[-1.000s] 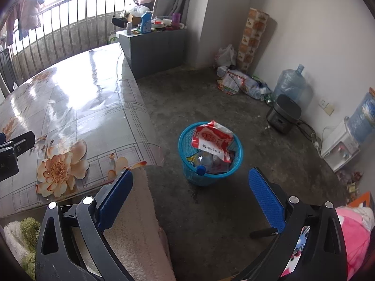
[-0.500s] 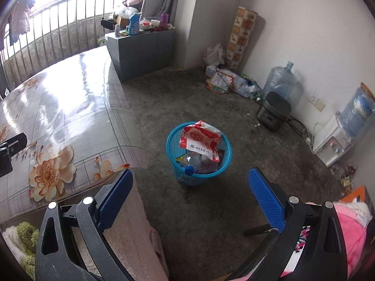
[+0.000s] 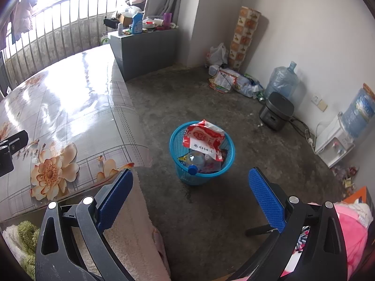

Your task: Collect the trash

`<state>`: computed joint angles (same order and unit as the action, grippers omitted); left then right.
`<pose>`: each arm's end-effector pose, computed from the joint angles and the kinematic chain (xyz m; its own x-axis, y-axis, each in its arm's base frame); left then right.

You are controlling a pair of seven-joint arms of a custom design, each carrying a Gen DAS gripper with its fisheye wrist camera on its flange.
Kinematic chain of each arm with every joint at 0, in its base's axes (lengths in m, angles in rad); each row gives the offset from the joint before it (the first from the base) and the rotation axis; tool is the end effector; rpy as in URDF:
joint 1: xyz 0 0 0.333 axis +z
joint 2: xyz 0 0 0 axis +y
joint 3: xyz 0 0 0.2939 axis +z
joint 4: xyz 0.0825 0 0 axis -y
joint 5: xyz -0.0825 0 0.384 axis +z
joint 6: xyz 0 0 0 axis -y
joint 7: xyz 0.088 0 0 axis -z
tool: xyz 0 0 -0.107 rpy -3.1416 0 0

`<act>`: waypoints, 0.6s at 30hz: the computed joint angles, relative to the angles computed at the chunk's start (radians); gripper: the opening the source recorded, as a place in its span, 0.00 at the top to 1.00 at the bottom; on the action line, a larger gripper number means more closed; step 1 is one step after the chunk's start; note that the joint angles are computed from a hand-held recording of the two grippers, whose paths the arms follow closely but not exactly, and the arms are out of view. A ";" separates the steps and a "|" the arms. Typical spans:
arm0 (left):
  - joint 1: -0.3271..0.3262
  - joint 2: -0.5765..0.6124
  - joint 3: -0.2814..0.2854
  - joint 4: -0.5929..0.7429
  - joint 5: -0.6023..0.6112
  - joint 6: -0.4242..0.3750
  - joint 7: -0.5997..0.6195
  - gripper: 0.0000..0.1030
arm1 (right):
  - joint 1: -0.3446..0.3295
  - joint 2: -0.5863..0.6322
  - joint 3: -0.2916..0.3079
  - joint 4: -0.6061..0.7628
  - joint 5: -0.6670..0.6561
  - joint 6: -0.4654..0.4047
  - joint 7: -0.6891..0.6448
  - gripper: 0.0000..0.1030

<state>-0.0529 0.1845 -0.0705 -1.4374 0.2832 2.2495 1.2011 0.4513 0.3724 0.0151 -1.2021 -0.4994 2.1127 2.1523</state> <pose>0.6532 -0.0684 0.6359 0.1597 -0.9862 -0.0445 -0.7761 -0.0976 -0.6230 0.6349 0.2923 0.6166 -0.0296 -0.9885 0.1484 -0.7672 -0.0727 -0.6372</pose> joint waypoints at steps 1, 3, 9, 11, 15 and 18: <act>0.000 0.001 0.000 0.002 0.000 -0.001 0.002 0.05 | 0.000 0.001 0.000 0.001 0.001 -0.001 0.001 0.08; 0.000 0.001 0.000 0.002 0.001 -0.002 0.001 0.05 | 0.001 0.001 0.000 0.002 0.001 -0.003 0.002 0.08; -0.001 0.000 0.000 0.001 0.001 -0.002 0.000 0.05 | 0.003 -0.006 0.002 -0.009 -0.003 0.003 0.005 0.08; -0.001 0.000 0.000 0.001 0.001 -0.002 0.000 0.05 | 0.003 -0.005 0.002 -0.008 -0.003 0.002 0.007 0.08; -0.001 0.000 0.000 0.002 0.001 -0.004 -0.001 0.05 | 0.002 -0.007 0.002 -0.011 -0.003 0.005 0.004 0.08; -0.002 0.002 -0.001 0.007 0.001 -0.012 0.003 0.05 | 0.002 -0.011 0.003 -0.016 -0.005 0.006 0.004 0.08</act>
